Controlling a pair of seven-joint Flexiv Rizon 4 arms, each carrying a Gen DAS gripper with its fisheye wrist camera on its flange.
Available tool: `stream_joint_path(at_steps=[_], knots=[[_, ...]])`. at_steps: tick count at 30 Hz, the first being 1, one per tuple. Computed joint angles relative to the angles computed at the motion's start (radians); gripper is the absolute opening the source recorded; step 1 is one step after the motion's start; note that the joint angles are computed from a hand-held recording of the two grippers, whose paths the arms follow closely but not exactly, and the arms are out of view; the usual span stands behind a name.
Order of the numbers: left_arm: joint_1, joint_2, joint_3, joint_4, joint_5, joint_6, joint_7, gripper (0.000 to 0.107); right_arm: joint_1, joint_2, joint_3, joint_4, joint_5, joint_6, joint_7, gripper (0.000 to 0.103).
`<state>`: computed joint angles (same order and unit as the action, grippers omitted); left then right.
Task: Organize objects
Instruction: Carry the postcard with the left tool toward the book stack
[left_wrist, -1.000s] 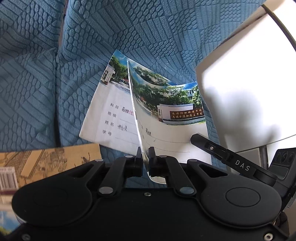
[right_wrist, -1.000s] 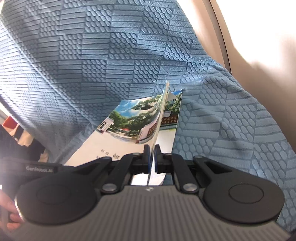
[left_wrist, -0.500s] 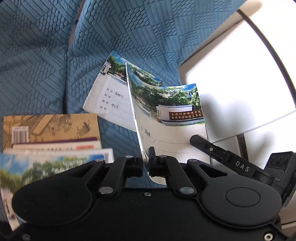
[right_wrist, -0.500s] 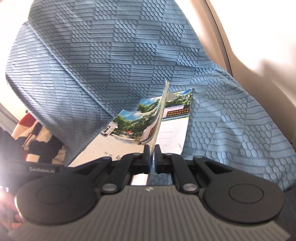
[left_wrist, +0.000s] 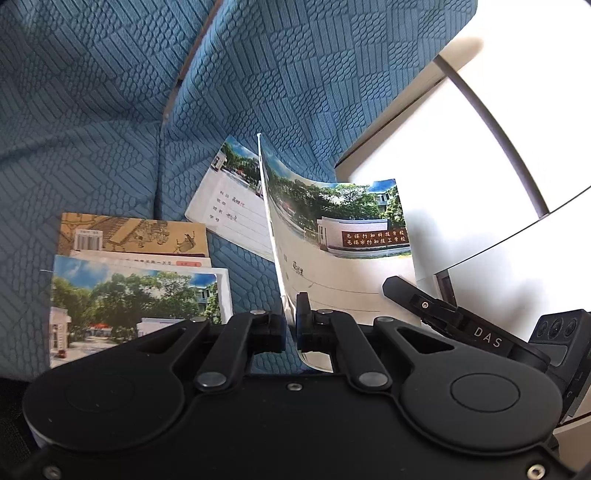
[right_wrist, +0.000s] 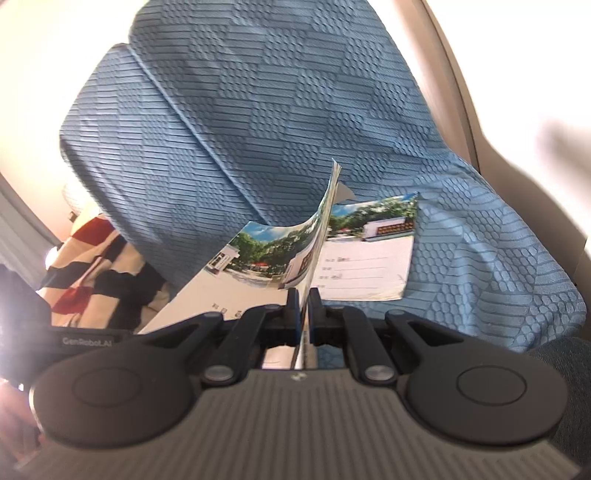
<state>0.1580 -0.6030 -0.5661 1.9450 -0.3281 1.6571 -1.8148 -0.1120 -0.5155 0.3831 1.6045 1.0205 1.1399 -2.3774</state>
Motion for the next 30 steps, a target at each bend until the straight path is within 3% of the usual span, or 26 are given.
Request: stream_joint_path(at_steps=[8, 17, 25, 30], knots=[[0.102, 0.117, -0.067, 0.129, 0.030, 0.056, -0.055, 0.003, 0.023, 0.085, 0.002, 0.039, 0.036, -0.023, -0.017, 0.007], [0.260, 0.204, -0.155, 0.269, 0.129, 0.106, -0.186, 0.004, 0.085, 0.119, -0.018, 0.058, 0.073, -0.053, -0.050, 0.007], [0.292, 0.200, -0.134, 0.352, 0.222, 0.153, -0.304, 0.004, 0.137, 0.101, -0.028, 0.089, 0.052, -0.053, -0.049, 0.007], [0.266, 0.158, -0.080, 0.374, 0.275, 0.170, -0.367, 0.005, 0.167, 0.080, -0.017, 0.114, 0.020, -0.011, -0.062, 0.007]])
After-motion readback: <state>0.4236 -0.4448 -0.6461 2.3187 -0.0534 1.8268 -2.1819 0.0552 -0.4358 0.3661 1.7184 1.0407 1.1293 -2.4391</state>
